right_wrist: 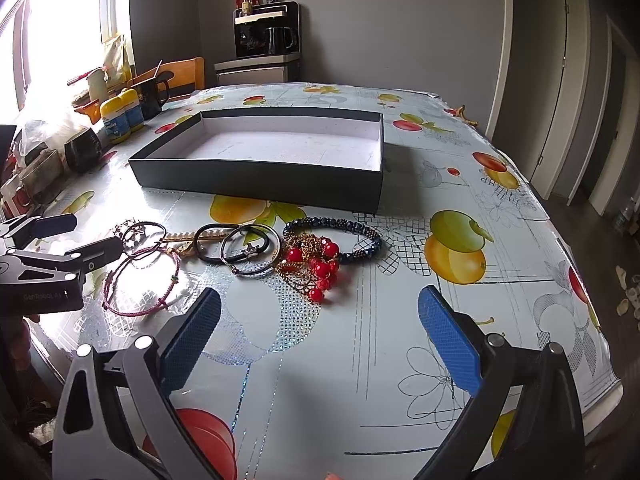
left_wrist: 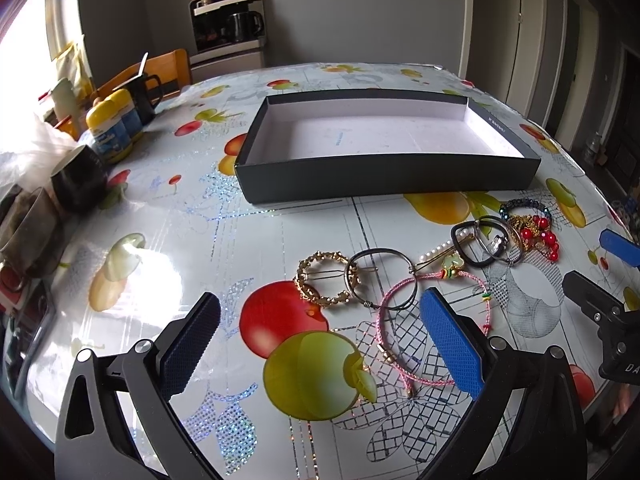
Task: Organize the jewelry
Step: 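Close the right gripper on the red-bead gold earrings while the left gripper approaches the pink string bracelet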
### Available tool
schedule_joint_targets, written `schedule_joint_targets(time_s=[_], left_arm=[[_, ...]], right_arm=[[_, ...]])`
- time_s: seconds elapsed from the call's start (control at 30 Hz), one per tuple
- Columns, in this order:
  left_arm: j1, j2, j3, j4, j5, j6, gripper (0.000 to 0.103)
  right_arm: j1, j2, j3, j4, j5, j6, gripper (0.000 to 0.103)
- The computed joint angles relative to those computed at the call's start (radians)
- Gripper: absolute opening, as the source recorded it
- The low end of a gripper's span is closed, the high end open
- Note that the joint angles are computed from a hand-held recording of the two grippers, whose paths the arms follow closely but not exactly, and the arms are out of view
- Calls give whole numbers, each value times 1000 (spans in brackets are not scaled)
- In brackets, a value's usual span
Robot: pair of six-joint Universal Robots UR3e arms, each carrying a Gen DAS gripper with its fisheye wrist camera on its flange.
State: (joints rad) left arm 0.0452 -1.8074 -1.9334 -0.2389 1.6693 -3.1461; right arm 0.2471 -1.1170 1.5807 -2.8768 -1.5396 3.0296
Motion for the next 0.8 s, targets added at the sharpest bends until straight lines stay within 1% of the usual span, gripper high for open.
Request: schedule_joint_targets(time_s=[0.07, 0.17, 0.4, 0.47, 0.53, 0.57, 0.63, 0.67, 0.73, 0.8], left_arm=[[5, 5, -4, -1, -18, 3, 101], [25, 20, -24, 10, -82, 12, 101], [27, 30, -56, 65, -99, 26, 101], [24, 31, -59, 71, -103, 37, 101], [18, 30, -59, 76, -98, 44, 101], [17, 29, -58, 74, -97, 46, 101], [22, 31, -56, 67, -107, 48, 101], [26, 34, -59, 69, -114, 47, 101], [37, 42, -66, 68, -136, 49, 101], [39, 43, -67, 68, -137, 49, 101]], right_arm=[[-6, 0, -3, 0, 5, -7, 97], [-21, -3, 1, -10, 23, -16, 97], [-48, 15, -29, 6, 64, -7, 97], [-47, 19, -31, 1, 72, -15, 94], [-42, 25, -41, 10, 72, -30, 81], [-40, 27, -50, 24, 80, -41, 78], [-33, 33, -66, 46, 91, -64, 62], [-30, 34, -69, 52, 99, -75, 59], [-28, 44, -90, 83, 125, -93, 47], [-18, 60, -118, 115, 122, -108, 39]])
